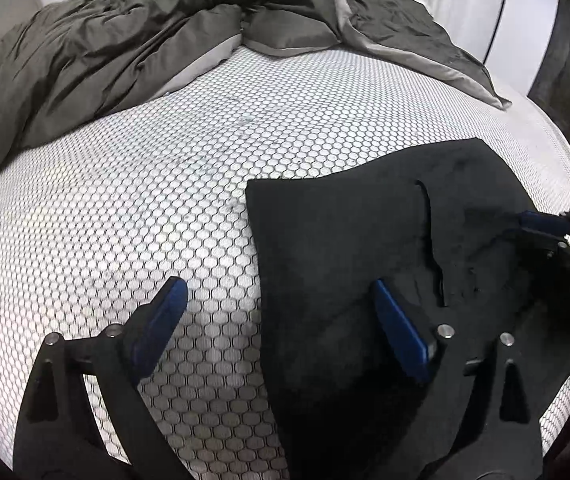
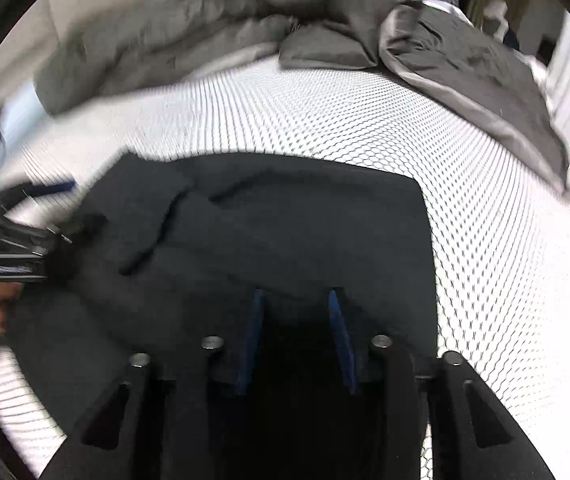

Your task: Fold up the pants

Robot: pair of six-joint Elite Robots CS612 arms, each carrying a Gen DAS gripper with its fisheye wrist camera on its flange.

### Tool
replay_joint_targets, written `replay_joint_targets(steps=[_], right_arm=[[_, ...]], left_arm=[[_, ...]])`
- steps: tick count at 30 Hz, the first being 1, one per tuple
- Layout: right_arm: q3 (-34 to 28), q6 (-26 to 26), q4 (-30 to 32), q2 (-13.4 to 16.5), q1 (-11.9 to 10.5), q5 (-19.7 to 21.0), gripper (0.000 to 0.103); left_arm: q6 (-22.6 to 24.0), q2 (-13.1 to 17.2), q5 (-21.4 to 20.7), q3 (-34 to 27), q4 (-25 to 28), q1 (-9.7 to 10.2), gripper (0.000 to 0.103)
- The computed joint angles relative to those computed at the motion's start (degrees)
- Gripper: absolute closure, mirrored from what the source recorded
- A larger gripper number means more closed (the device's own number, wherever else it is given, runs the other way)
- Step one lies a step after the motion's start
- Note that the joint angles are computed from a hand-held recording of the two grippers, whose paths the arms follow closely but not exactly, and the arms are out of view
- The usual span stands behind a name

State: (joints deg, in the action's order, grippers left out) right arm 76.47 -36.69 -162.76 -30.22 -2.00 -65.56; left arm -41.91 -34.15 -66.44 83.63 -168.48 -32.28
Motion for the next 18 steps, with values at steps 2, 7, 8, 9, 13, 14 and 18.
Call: replay_joint_targets(steps=[2, 7, 8, 9, 13, 14, 18], right_arm=[[0.5, -0.6, 0.7, -0.2, -1.1, 3.9, 0.071], [0.8, 4.0, 3.3, -0.8, -4.8, 13.6, 0.07], [0.5, 5.8, 4.0, -0.6, -5.4, 14.8, 0.07], [-0.5, 6.7, 7.1, -0.2, -5.9, 16.2, 0.07], [-4.3, 6.0, 15.4, 1.8, -5.6, 16.7, 0.071], [-4.8, 6.2, 15.4, 2.2, -5.4, 16.7, 0.074], [-4.5, 6.7, 10.0, 2.3, -4.8, 18.1, 0.093]], left_arm=[[-0.3, -0.3, 1.0, 0.6, -0.1, -0.34, 0.011], [-3.6, -2.2, -2.2, 5.6, -7.6, -0.89, 0.017], [-4.0, -2.3, -3.3, 6.4, -9.1, -1.0, 0.017], [-4.2, -2.2, -5.4, 6.8, -10.0, -0.98, 0.017], [-4.1, -1.7, -7.3, 6.8, -10.8, -1.0, 0.018], [-4.5, -1.6, -7.7, 6.9, -11.2, -0.92, 0.018], [-4.7, -1.6, -7.6, 7.1, -11.5, -0.98, 0.018]])
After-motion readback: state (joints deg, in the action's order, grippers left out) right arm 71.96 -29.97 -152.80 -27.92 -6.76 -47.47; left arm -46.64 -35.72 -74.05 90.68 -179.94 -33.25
